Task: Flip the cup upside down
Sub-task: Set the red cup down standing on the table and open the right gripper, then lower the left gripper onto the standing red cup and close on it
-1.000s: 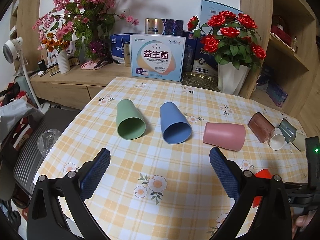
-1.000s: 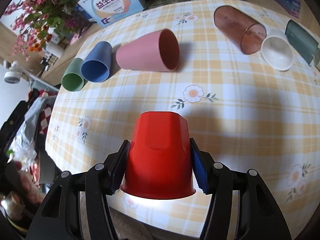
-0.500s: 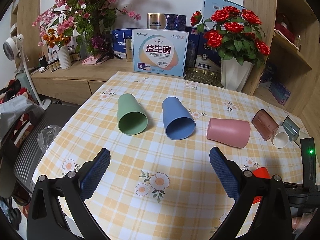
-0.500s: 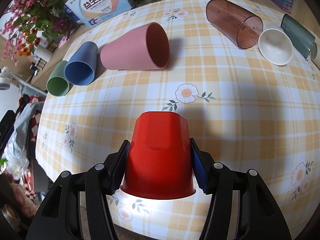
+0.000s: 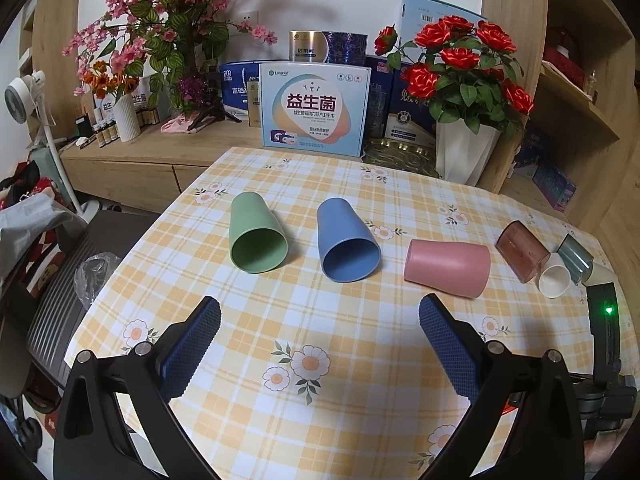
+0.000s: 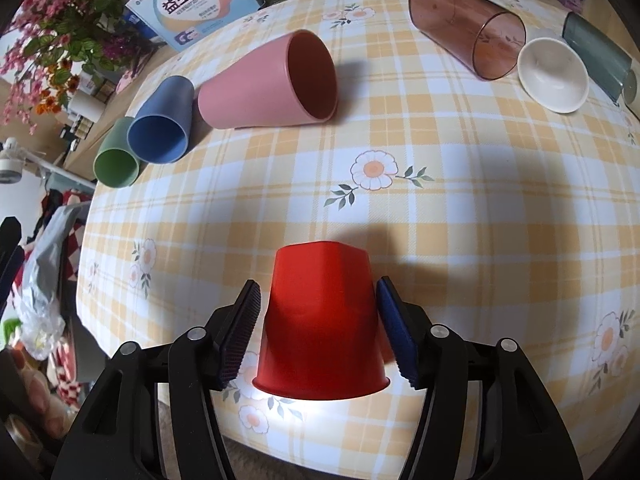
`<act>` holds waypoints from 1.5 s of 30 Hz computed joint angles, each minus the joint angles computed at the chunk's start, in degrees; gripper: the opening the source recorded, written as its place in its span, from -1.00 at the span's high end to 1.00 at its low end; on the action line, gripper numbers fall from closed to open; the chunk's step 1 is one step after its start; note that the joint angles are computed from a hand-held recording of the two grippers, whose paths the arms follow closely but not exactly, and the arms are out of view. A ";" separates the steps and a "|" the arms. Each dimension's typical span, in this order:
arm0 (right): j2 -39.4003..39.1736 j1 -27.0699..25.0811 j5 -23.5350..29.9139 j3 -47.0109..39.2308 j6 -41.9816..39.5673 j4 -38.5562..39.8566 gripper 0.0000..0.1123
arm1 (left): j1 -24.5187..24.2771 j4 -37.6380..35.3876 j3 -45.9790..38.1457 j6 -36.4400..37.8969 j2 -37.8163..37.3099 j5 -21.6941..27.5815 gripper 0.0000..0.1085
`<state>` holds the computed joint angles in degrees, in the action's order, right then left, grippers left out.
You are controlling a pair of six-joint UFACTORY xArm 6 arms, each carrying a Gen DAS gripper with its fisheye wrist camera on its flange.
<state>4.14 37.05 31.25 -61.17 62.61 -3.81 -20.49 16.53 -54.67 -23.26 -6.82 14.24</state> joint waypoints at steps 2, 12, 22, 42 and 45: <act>-0.94 -0.15 -0.19 0.55 0.66 -0.57 -0.14 | -0.14 -0.15 0.18 0.15 -0.35 -0.07 -0.79; -8.31 -0.01 -0.40 3.54 1.65 -10.60 -0.59 | -1.76 -3.92 1.23 3.60 -2.39 0.29 -0.79; -24.02 -0.57 8.21 12.58 8.46 -26.27 -0.59 | -5.35 -10.62 1.07 8.94 -4.27 1.48 -0.79; -42.35 3.66 20.47 23.05 20.37 -47.10 -0.60 | -15.00 -15.12 -2.92 13.03 -1.63 2.61 -0.79; -42.16 6.45 24.81 22.66 25.46 -49.53 -0.60 | -16.14 -16.22 -4.35 14.27 -0.01 3.59 -0.79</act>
<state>-38.03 43.50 56.07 -38.51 88.07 -53.34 -36.63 0.31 -59.01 -8.99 -6.84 17.83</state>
